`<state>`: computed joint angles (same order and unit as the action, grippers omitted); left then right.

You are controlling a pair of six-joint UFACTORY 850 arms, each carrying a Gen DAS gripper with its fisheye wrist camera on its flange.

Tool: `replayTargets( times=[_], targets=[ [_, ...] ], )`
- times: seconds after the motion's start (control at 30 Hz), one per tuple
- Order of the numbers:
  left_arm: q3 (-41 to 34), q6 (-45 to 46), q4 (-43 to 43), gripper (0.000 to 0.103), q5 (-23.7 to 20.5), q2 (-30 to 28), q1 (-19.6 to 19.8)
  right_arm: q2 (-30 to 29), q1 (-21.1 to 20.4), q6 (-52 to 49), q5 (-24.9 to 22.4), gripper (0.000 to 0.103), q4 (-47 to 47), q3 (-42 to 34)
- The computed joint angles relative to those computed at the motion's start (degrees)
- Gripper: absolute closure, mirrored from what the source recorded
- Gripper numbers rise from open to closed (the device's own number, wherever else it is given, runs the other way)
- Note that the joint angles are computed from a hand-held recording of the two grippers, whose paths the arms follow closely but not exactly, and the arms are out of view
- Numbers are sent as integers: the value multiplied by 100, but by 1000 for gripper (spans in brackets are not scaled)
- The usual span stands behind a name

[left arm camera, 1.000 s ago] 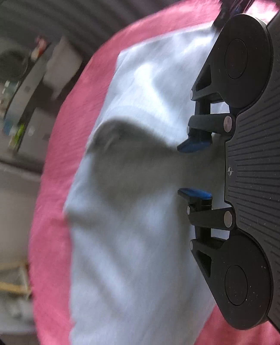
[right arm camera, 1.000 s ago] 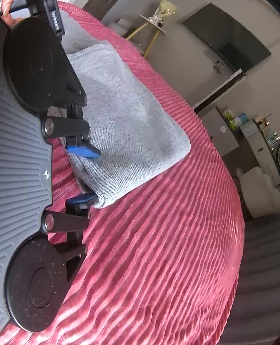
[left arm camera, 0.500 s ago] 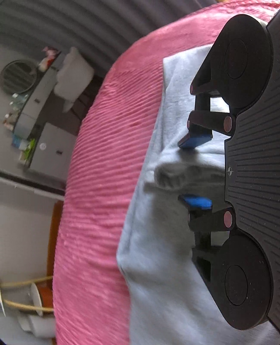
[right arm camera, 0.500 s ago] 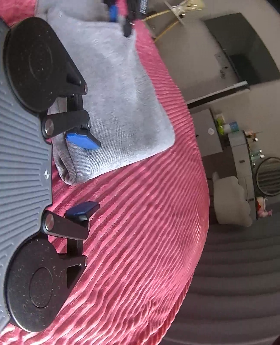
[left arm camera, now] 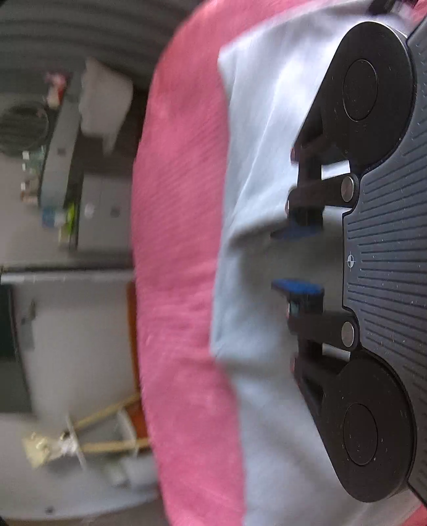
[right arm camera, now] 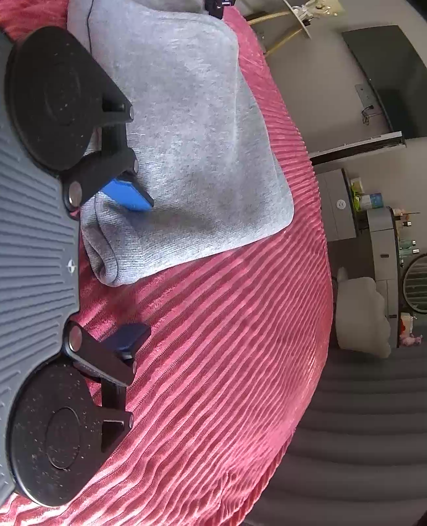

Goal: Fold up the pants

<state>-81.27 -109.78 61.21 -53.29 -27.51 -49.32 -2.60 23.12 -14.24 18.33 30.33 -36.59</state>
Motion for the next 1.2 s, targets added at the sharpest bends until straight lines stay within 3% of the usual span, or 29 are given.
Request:
replayTargets(
  times=[0.07, 0.17, 0.23, 0.33, 0.4, 0.5, 0.53, 0.57, 0.63, 0.7, 0.77, 0.87, 0.93, 1.0, 1.1, 1.2],
  targets=[
    [-17, 98, 61, 38, -81, -47, -188, -11, -8, -19, -11, 22, 59, -14],
    [-212, 526, -160, 33, -423, -164, -394, -7, -27, 13, -35, 20, 85, -15],
    [-192, 326, 53, 32, -747, -130, -550, 2, -23, 14, -38, 18, 104, -8],
    [-104, -142, 379, 22, -1241, -5, -792, 2, -26, -12, -36, 15, 166, -3],
    [40, -376, 511, 18, -1073, 146, -828, -6, -5, -121, 7, 13, 315, 1],
    [52, -162, 163, 12, -369, 151, -699, -45, 47, -491, 100, 7, 722, -21],
    [48, -43, -51, 20, -156, 104, -652, -60, 77, -665, 158, 6, 924, -24],
    [-25, 173, -407, 41, -49, 5, -595, -58, 84, -652, 187, 6, 920, -12],
    [-105, 567, -1029, 71, -4, -163, -491, -38, 103, -728, 207, 6, 1010, 5],
    [82, 284, -881, 77, 24, -63, -554, -29, 107, -749, 201, 6, 1048, 9],
    [250, 98, -820, 91, 98, 128, -585, -27, 108, -681, 218, 6, 1028, 22],
    [585, -444, -859, 92, 221, 427, -598, -35, 96, -663, 219, 6, 1000, 19],
    [443, -219, -1333, 100, -305, 304, -607, -32, 88, -616, 207, 6, 956, 21],
    [320, 120, -1931, 100, -851, 180, -543, -35, 92, -662, 205, 6, 1003, 15],
    [559, -534, -1570, 98, -566, 536, -556, -23, 93, -660, 197, 6, 1011, 19],
    [249, -586, -634, 73, -855, 450, -726, -39, 128, -796, 238, 6, 1151, 10]
  ],
)
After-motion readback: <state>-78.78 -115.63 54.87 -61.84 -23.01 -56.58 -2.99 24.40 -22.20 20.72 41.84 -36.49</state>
